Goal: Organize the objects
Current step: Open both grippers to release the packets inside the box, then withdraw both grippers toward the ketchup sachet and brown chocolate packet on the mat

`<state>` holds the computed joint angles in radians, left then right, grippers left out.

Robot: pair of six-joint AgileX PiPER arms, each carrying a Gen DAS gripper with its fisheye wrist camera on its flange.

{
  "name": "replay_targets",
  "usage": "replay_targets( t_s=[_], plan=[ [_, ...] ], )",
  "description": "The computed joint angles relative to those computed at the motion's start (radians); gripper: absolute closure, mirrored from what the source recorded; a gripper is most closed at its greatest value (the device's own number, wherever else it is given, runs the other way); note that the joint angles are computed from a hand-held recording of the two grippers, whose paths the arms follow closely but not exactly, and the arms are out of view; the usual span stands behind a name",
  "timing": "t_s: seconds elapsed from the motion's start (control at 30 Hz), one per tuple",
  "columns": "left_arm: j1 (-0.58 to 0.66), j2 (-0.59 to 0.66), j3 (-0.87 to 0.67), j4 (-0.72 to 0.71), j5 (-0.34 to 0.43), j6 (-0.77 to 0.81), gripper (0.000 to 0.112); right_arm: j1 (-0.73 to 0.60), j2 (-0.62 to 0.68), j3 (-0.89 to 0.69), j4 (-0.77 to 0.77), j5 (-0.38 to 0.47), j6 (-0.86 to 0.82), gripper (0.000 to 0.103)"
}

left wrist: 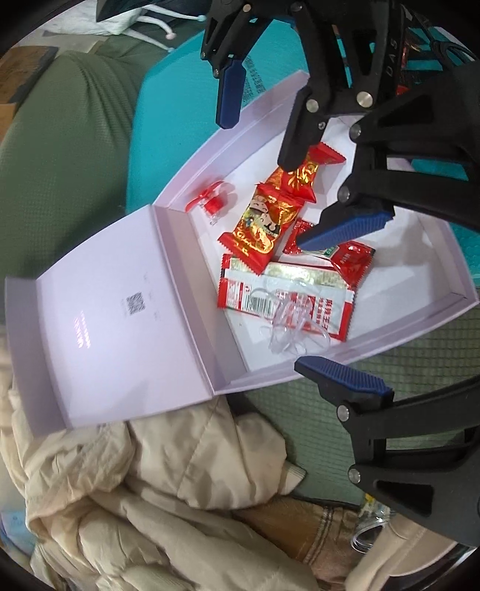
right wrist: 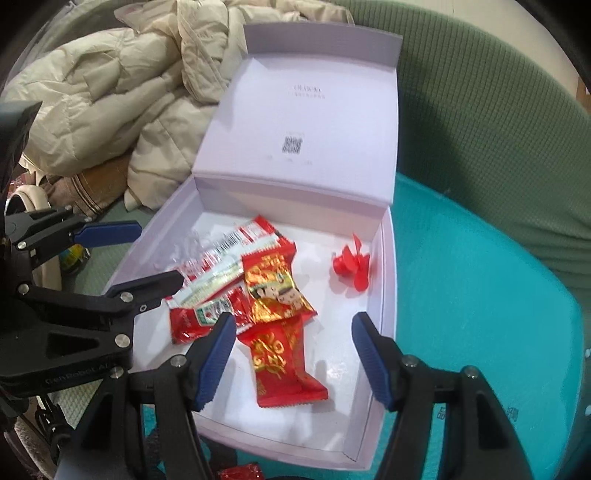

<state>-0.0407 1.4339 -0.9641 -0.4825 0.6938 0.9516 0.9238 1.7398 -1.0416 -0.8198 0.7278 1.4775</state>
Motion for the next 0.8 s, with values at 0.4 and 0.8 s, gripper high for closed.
replay_targets(
  t_s=[0.4,0.8],
  plan=[
    [0.161,-0.164,0.026,-0.103,0.088,0.063,0.048,0.12,-0.049,-0.106,-0.054,0.167,0.003,0.035],
    [0.308,-0.374,0.101,-0.152,0.234,0.076,0.044,0.286,-0.133,-0.104,-0.073,0.302,0.011,0.034]
  ],
)
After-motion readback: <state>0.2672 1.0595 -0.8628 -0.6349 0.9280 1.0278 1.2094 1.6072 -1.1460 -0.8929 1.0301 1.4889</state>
